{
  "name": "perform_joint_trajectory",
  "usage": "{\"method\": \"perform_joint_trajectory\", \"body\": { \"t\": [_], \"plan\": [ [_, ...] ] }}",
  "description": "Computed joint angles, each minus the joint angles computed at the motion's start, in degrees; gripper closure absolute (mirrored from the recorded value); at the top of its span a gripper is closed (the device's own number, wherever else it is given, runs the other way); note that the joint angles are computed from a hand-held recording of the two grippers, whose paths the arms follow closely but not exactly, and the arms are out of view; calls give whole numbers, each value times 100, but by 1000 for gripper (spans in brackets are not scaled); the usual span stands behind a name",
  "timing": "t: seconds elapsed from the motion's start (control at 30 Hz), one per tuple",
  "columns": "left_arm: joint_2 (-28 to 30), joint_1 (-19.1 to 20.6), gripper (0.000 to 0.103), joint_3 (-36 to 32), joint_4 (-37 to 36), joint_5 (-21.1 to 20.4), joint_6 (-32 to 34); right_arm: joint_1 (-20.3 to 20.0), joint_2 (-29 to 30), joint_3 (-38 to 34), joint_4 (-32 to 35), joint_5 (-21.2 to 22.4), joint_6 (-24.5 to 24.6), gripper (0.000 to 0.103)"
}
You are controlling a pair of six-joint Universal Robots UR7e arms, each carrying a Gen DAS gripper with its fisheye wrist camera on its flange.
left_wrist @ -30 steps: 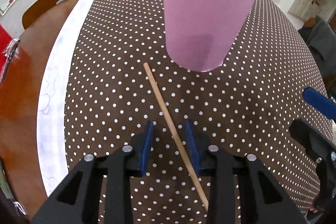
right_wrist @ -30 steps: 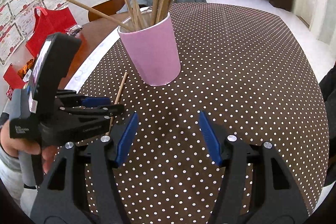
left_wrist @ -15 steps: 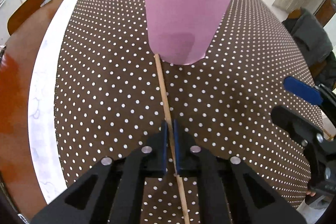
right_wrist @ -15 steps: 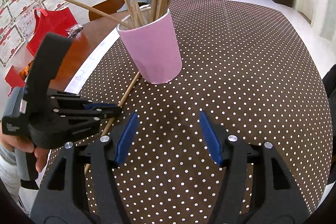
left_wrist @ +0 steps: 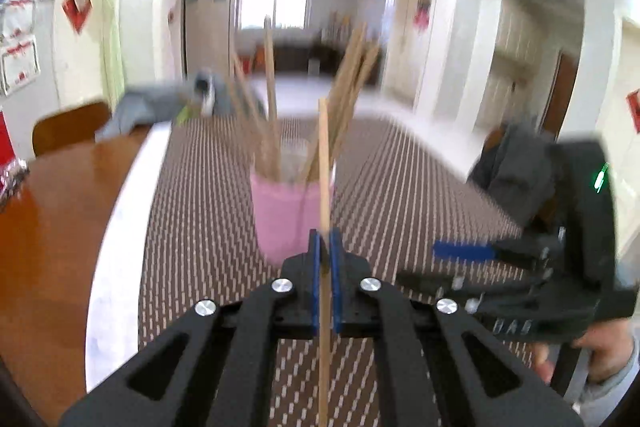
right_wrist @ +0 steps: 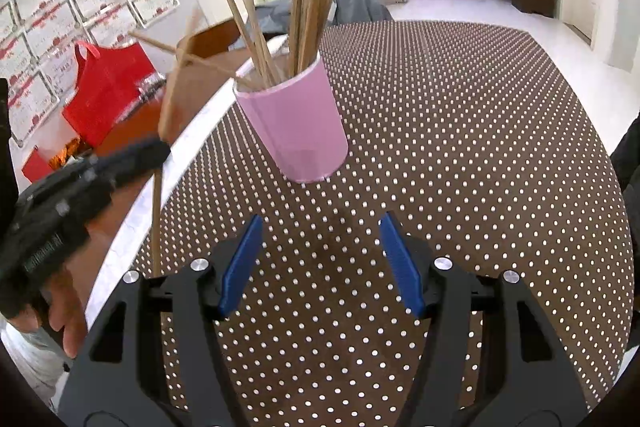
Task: Organize utensils
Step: 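Lift the held chopstick upright and lower it into the pink cup with the left gripper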
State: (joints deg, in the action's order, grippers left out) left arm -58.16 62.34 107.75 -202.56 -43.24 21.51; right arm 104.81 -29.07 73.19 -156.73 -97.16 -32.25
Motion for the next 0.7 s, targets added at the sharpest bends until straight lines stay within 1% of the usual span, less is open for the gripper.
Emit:
{"method": "perform_joint_trajectory", "body": {
  "t": [0.1,0.13,0.2,0.27,0.33,0.37,0.43,0.47,0.5,0.57,0.7],
  "plan": [
    [298,40,98,-226,-1363,-489,853,9,-21,18,-235,122,38,42],
    [425,1,98,-345,-1592,-539,990,7,-27,32,-340,173,41,42],
    [628,57,98,-628,-2064,-862,1326,19,-11,13,-471,223,48,42],
    [802,75,98,-817,-2469,-1072,1651,32,22,-35,-585,263,36,42],
    [979,105,98,-998,-2972,-1389,2067,45,80,-132,-657,276,31,42],
    [1044,96,98,-1064,-3131,-1461,2198,48,120,-219,-649,302,50,42],
    [1228,116,98,-1298,-3532,-1733,2438,42,194,-354,-704,379,87,42],
    [1255,105,98,-1323,-3659,-1802,2509,41,230,-422,-721,418,100,42],
    [1354,142,98,-1493,-3748,-1919,2570,36,282,-515,-761,481,125,42],
    [1447,177,98,-1677,-3763,-2010,2550,42,394,-754,-717,545,163,42],
    [1664,249,98,-2098,-3716,-2027,2482,75,657,-1269,-605,655,128,42]
  ]
}}
